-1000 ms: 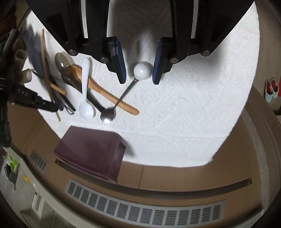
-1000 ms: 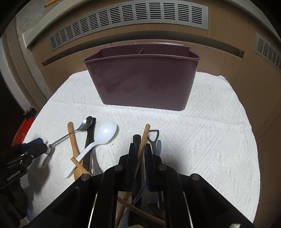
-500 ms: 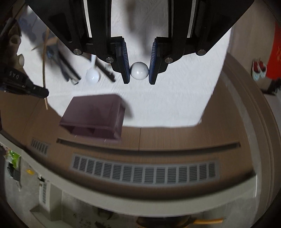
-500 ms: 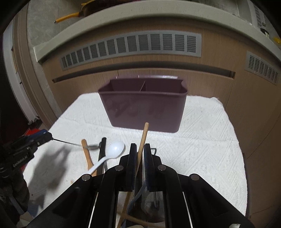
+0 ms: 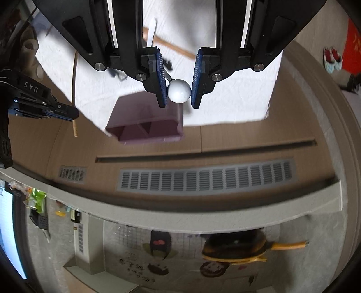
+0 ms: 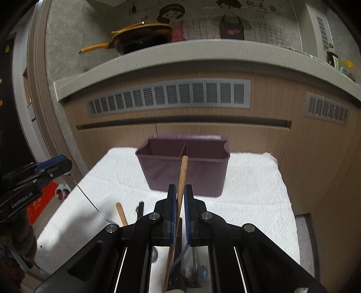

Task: Organize utensils
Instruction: 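Lift the white spoon with left gripper while right gripper lifts the chopstick, then lower both held utensils into the maroon holder and open both grippers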

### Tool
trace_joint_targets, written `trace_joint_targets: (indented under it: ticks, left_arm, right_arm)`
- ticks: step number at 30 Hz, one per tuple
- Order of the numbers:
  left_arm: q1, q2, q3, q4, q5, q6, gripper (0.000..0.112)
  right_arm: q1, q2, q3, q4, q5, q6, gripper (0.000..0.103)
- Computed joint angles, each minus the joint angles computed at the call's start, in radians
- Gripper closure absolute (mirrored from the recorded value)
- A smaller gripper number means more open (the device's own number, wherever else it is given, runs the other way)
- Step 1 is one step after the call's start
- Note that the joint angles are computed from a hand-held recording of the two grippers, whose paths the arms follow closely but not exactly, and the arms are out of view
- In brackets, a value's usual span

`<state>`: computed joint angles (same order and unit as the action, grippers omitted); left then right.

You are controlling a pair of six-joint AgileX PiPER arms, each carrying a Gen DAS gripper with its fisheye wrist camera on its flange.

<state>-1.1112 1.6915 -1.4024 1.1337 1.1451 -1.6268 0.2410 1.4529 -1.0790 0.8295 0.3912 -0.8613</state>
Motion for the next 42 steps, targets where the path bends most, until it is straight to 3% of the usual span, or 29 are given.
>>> trace_joint_targets:
  ticks: [5,7,10,14,17,19,21,26,30,32,34,36,38,42]
  left_arm:
    - [0.083,0.016,-0.228,0.039,-0.030,0.217,0.090]
    - [0.118,0.056,-0.337,0.070,-0.038,0.294,0.090]
    - [0.198,0.126,-0.475,0.053,-0.104,0.400,0.090]
    - [0.321,0.204,-0.560,-0.075,-0.215,0.492,0.090]
    - [0.381,0.259,-0.592,-0.162,-0.270,0.532,0.090]
    - [0.420,0.296,-0.587,-0.231,-0.319,0.553,0.090]
    - [0.443,0.330,-0.589,-0.279,-0.348,0.569,0.090]
    - [0.474,0.412,-0.639,-0.360,-0.374,0.607,0.090]
    - [0.483,0.462,-0.674,-0.424,-0.368,0.650,0.090]
    - [0.501,0.462,-0.649,-0.483,-0.413,0.675,0.088]
    - [0.513,0.438,-0.587,-0.524,-0.478,0.683,0.079]
    - [0.508,0.404,-0.525,-0.495,-0.511,0.637,0.071]
    - [0.487,0.356,-0.454,-0.404,-0.523,0.536,0.067]
    - [0.433,0.248,-0.305,-0.210,-0.510,0.324,0.058]
  right_arm:
    - [0.015,0.014,-0.213,-0.034,-0.054,0.007,0.098]
    - [0.029,0.075,-0.367,-0.137,-0.076,0.101,0.098]
    - [0.044,0.198,-0.571,-0.293,-0.056,0.255,0.098]
    - [0.058,0.347,-0.732,-0.465,-0.016,0.415,0.098]
    - [0.027,0.405,-0.775,-0.371,0.035,0.347,0.098]
    - [0.020,0.400,-0.736,-0.343,0.001,0.315,0.098]
    - [0.003,0.397,-0.734,-0.278,0.019,0.247,0.098]
    - [0.005,0.369,-0.733,-0.311,0.000,0.266,0.098]
    - [0.028,0.402,-0.763,-0.426,0.055,0.339,0.098]
    - [0.039,0.444,-0.777,-0.487,0.101,0.388,0.098]
    - [0.039,0.476,-0.777,-0.515,0.135,0.417,0.098]
    - [0.030,0.524,-0.806,-0.499,0.212,0.399,0.097]
    - [0.026,0.558,-0.842,-0.506,0.289,0.393,0.087]
    - [0.014,0.463,-0.691,-0.473,0.195,0.337,0.083]
